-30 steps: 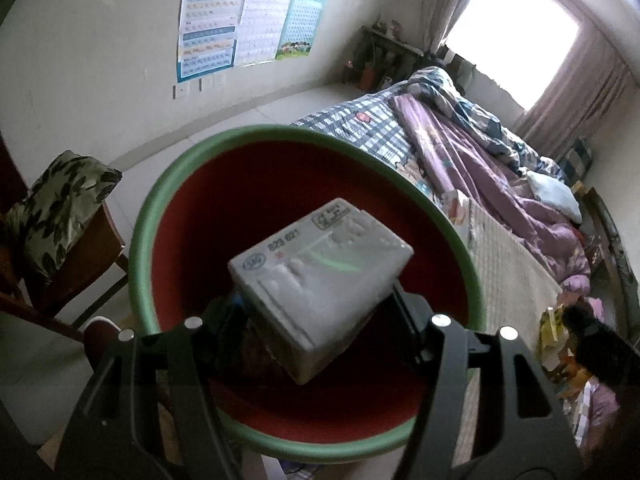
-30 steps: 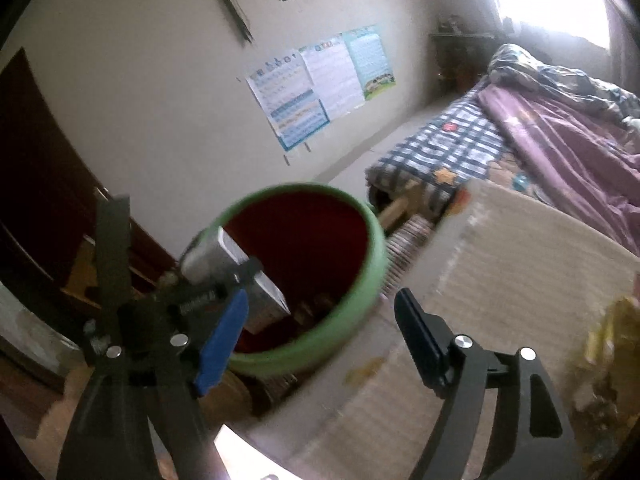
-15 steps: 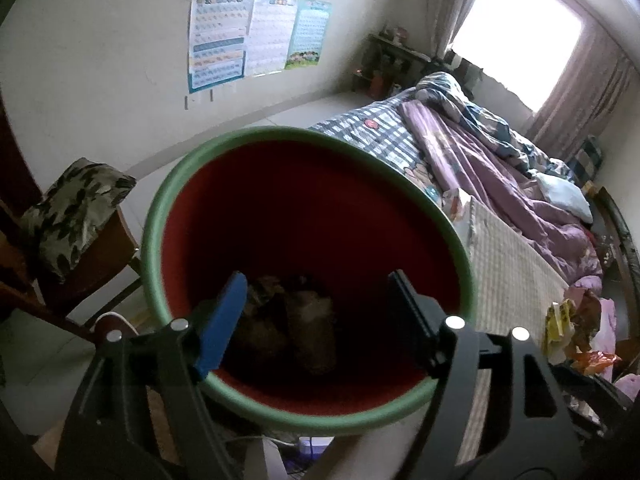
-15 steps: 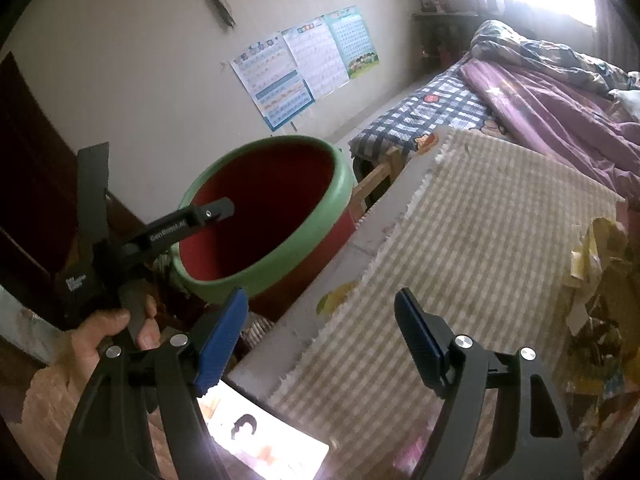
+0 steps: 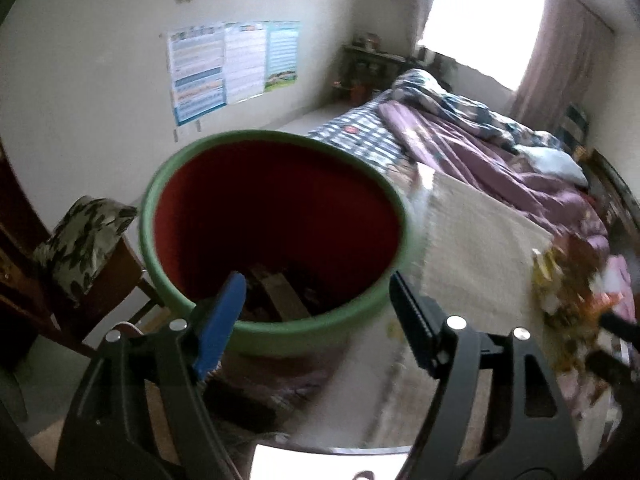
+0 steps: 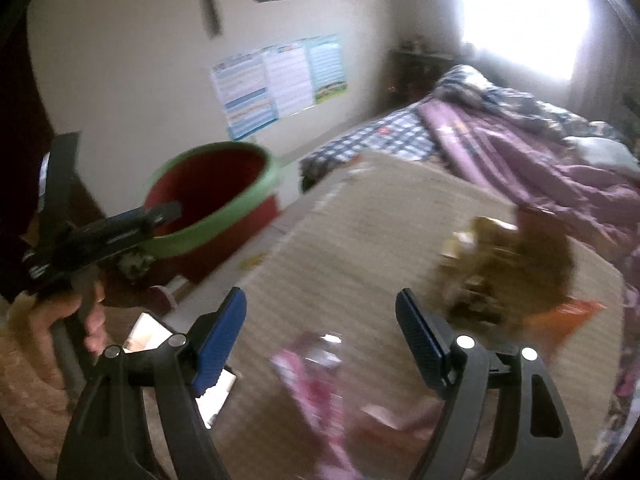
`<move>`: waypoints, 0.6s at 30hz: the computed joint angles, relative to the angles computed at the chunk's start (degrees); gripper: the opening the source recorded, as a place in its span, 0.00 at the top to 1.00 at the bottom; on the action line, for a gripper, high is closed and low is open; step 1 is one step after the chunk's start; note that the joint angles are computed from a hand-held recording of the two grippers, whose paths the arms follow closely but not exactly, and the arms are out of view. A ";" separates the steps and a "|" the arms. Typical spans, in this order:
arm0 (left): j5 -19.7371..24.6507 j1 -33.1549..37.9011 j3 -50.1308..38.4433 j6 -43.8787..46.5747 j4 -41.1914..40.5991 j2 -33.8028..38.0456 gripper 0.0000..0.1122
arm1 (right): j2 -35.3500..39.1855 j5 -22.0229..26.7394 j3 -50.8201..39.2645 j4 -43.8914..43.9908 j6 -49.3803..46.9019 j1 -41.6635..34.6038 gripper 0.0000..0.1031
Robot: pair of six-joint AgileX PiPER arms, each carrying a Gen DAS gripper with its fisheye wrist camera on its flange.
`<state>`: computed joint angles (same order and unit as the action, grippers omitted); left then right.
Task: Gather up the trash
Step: 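Move both tools back to the mat and grasp the pink wrapper with the left gripper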
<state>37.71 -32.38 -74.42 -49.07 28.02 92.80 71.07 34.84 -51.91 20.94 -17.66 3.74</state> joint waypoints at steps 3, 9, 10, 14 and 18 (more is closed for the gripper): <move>-0.90 -3.04 1.77 -0.22 -1.73 -2.00 0.33 | -3.22 -0.78 2.82 -1.83 -0.46 -6.21 0.15; -3.24 -7.80 2.05 4.04 -11.74 -3.31 0.32 | -5.49 -0.65 5.08 -3.87 -1.90 -15.30 0.13; -3.58 -8.49 1.95 4.56 -13.13 -3.18 0.31 | -5.66 0.39 5.12 -2.71 -3.50 -17.06 0.13; -4.51 -10.90 1.37 10.79 -23.19 -1.18 0.30 | -5.99 3.28 4.61 -1.27 -7.38 -20.97 0.10; -3.06 -12.48 0.25 20.05 -33.77 2.60 0.30 | -7.42 3.78 5.61 1.44 -11.93 -22.48 0.09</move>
<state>34.66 -44.86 -74.17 -29.02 -5.75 95.40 63.65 38.62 -46.30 22.38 -29.59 -18.74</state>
